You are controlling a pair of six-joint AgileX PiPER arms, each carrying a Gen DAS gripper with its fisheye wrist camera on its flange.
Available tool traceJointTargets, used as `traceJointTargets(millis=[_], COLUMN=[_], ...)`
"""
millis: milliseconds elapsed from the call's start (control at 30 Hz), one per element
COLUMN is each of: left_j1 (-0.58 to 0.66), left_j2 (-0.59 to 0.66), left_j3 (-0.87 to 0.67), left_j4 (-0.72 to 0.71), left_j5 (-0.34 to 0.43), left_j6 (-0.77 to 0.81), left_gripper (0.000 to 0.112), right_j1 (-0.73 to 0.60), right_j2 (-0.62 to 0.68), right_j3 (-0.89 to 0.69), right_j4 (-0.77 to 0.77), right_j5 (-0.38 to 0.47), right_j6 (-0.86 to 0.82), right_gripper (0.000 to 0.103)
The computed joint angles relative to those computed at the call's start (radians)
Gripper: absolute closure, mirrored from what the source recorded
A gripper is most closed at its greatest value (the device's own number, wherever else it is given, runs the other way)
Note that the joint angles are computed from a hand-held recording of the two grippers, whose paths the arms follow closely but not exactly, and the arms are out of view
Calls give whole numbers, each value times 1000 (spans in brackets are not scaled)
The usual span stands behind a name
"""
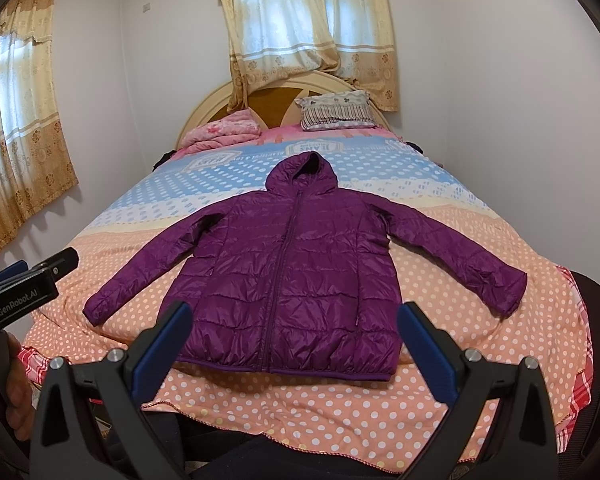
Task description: Fold large clothes
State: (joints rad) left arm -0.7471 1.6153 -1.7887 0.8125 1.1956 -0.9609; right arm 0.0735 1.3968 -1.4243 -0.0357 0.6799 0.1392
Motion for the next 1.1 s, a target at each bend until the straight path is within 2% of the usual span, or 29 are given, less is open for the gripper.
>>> traceJointTargets(millis=[433, 667, 900, 1100], left_j1=[5, 46, 108, 156], left_j2=[-5, 24, 162, 352], left_j3=[15, 42, -46, -256], left_j4=[-2, -41, -89, -152], left_j5=[-7, -45, -120, -130], left_j6=[-2, 10, 119, 250], left_gripper=[10, 10, 10, 10], right_j1=[-15, -62, -236, -390], right_j2=[-1, 63, 200, 388], right_j3=[33, -15, -85, -226], right_j4=[22, 49, 263, 282], right_j5=[-21, -4, -2, 34], right_j6=[-16, -46, -243, -206], right_gripper=[0, 0, 0, 0])
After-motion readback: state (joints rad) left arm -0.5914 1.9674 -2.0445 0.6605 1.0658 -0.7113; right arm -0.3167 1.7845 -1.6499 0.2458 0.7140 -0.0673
